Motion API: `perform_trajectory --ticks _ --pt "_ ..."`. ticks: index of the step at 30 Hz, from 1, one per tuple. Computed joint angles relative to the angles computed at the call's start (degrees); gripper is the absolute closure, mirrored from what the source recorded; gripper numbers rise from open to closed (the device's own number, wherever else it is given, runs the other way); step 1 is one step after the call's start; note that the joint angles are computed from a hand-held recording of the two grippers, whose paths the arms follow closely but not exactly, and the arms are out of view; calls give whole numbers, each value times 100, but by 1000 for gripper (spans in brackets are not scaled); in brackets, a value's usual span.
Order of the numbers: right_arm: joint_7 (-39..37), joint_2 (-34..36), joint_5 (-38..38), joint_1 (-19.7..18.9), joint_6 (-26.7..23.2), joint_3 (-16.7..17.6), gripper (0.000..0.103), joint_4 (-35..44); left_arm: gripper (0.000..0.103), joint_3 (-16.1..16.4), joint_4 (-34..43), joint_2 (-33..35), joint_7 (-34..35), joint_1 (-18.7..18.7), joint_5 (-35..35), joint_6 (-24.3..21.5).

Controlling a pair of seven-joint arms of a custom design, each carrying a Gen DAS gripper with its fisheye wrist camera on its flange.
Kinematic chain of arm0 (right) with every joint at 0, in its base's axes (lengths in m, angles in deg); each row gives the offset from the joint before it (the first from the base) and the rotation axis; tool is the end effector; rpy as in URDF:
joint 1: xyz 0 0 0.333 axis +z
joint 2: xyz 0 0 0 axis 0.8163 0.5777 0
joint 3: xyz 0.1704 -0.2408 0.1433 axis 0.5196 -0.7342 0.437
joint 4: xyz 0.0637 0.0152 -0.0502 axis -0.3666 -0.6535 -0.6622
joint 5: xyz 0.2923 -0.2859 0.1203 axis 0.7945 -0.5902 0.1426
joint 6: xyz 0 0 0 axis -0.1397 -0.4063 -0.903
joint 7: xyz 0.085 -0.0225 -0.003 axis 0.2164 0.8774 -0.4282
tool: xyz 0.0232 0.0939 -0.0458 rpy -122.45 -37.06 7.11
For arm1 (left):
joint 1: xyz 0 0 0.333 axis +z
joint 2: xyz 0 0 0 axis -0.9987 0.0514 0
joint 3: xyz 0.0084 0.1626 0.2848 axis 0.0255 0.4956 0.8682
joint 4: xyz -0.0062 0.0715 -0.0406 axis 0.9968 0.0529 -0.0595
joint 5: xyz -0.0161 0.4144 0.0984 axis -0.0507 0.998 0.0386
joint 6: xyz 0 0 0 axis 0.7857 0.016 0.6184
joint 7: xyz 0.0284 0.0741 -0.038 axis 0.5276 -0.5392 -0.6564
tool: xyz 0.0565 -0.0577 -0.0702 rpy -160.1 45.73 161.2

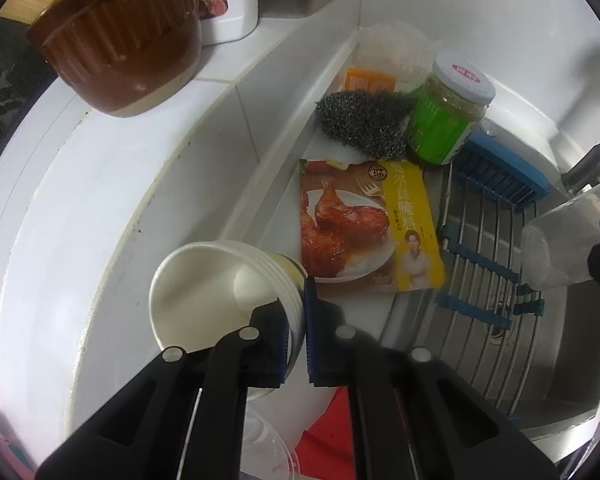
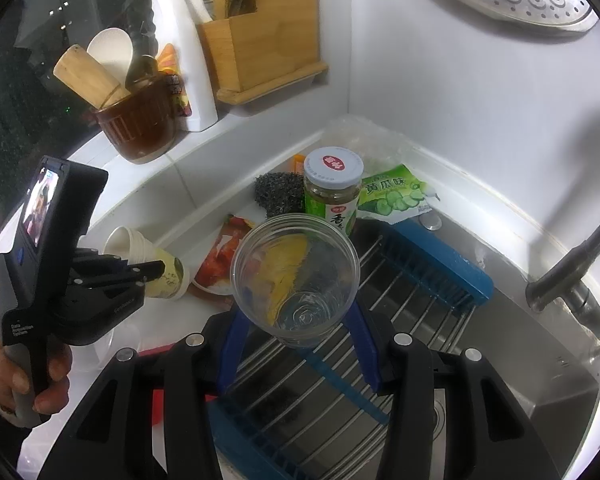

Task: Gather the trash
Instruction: 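Lift the paper cups with the left tool while right carries the clear cup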

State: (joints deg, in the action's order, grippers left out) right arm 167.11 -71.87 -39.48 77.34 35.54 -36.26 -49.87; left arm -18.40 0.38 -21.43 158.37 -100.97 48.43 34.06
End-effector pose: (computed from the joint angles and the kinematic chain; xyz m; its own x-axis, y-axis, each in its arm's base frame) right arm 0.4400 0.2819 0.8740 0.0160 -0.9969 -0.0764 -0.7856 0.0348 -0.6177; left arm 0.5521 -0.2310 0.8253 -0.3064 -0.9508 -0.0461 -0.8755 0.3005 -0.3785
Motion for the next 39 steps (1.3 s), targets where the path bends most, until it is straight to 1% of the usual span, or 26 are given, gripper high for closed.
perform_trajectory --ticks 15,24,39 --pt "21 23 -68 42 -27 30 57 78 96 -32 396 108 -34 -96 -110 -57" --pt "63 -6 -133 70 -31 62 57 120 96 -52 534 60 -22 -177 -3 -92" --pt "141 -106 -270 96 7 178 57 230 96 -81 487 -272 -190 -168 39 -128"
